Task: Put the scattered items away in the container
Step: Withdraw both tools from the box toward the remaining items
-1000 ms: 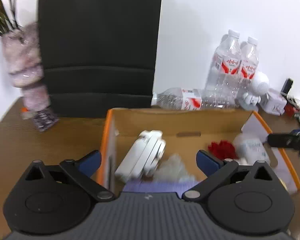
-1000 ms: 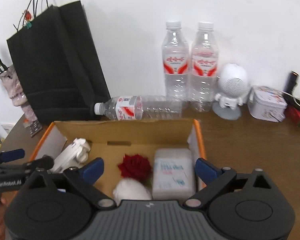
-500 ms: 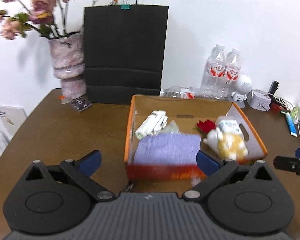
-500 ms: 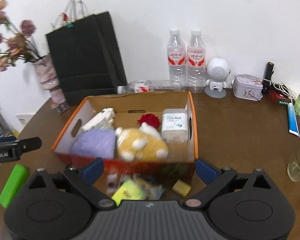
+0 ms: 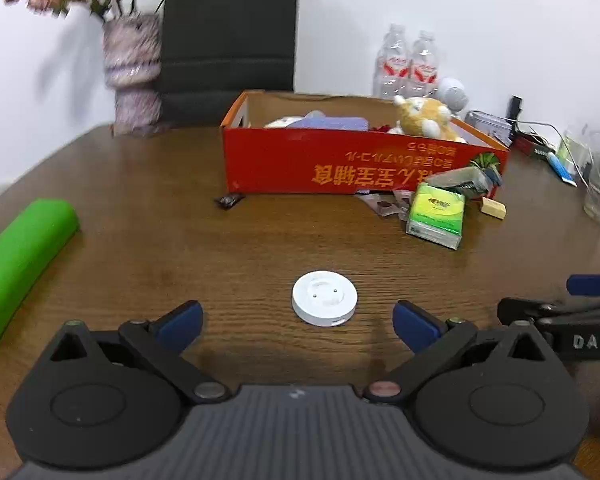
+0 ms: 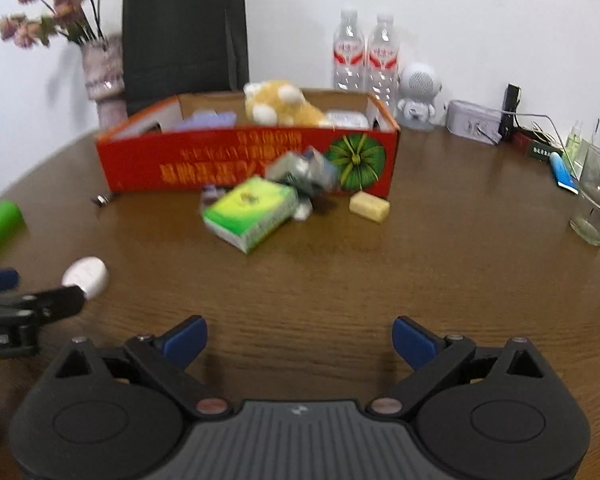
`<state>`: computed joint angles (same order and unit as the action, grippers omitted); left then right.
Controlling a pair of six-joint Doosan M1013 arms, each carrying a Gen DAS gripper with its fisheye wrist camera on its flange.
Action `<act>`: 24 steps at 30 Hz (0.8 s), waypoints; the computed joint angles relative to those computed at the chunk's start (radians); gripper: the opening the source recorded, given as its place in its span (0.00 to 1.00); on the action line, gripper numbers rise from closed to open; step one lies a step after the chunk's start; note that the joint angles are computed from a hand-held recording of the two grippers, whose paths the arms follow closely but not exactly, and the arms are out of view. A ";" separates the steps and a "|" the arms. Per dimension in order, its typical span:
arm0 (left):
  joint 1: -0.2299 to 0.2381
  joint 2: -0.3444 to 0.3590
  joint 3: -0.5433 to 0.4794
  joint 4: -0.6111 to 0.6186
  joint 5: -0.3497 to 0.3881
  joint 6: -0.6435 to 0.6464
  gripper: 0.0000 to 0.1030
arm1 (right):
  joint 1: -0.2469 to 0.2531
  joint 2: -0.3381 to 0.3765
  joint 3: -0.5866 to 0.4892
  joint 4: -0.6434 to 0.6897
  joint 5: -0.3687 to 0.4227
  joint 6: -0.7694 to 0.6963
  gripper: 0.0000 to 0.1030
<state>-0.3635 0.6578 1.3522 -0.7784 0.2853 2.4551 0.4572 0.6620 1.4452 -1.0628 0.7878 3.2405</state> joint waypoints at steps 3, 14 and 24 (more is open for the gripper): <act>-0.004 0.007 -0.012 0.058 0.018 -0.028 1.00 | 0.001 0.005 0.001 -0.005 0.007 0.012 0.97; -0.003 0.004 -0.004 0.084 0.035 -0.061 1.00 | 0.000 0.004 0.009 -0.014 0.007 0.048 1.00; 0.003 0.037 -0.072 0.013 0.155 0.039 1.00 | 0.002 0.005 0.007 -0.012 0.026 0.063 1.00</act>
<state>-0.3609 0.6950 1.2806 -0.7653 0.4408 2.4942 0.4592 0.6670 1.4523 -1.0746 0.8141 3.3037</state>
